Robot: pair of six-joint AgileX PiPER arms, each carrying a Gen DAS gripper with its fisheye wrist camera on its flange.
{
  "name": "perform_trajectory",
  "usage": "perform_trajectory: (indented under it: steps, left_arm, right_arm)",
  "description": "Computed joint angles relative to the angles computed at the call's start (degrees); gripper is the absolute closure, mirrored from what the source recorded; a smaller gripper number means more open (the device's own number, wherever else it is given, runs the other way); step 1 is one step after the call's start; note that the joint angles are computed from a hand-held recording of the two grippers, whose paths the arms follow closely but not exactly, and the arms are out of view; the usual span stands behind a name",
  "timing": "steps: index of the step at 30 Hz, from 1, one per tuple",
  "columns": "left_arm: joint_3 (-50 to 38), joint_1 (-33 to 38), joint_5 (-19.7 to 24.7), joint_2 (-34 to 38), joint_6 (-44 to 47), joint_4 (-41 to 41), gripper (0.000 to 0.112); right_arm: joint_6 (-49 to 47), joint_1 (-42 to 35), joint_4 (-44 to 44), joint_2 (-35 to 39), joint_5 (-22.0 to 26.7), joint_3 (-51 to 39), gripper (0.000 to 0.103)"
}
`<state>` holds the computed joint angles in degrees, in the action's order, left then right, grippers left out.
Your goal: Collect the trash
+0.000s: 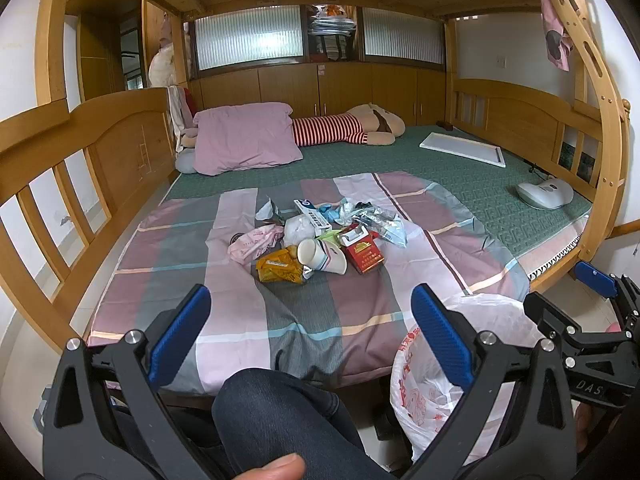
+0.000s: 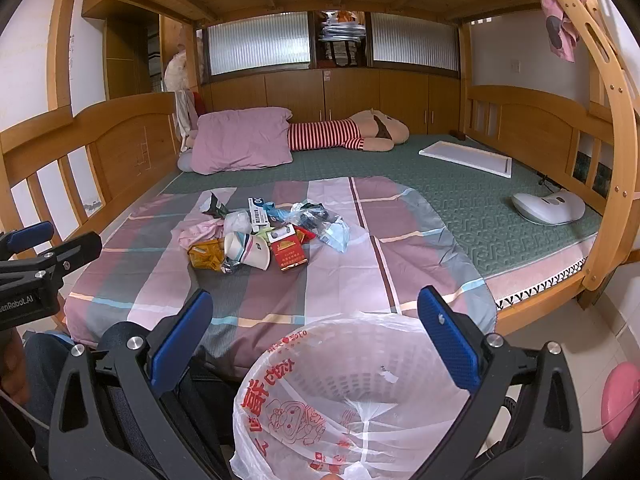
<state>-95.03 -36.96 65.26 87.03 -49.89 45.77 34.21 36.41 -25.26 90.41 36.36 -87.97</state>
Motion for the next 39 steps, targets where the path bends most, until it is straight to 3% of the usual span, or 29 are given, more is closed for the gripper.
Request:
perform_trajectory:
  steps: [39]
  left_arm:
    - [0.7,-0.2,-0.1,0.1,-0.6,0.0,0.013]
  right_arm:
    - [-0.7,-0.5,1.2,0.6,0.7,-0.7,0.003]
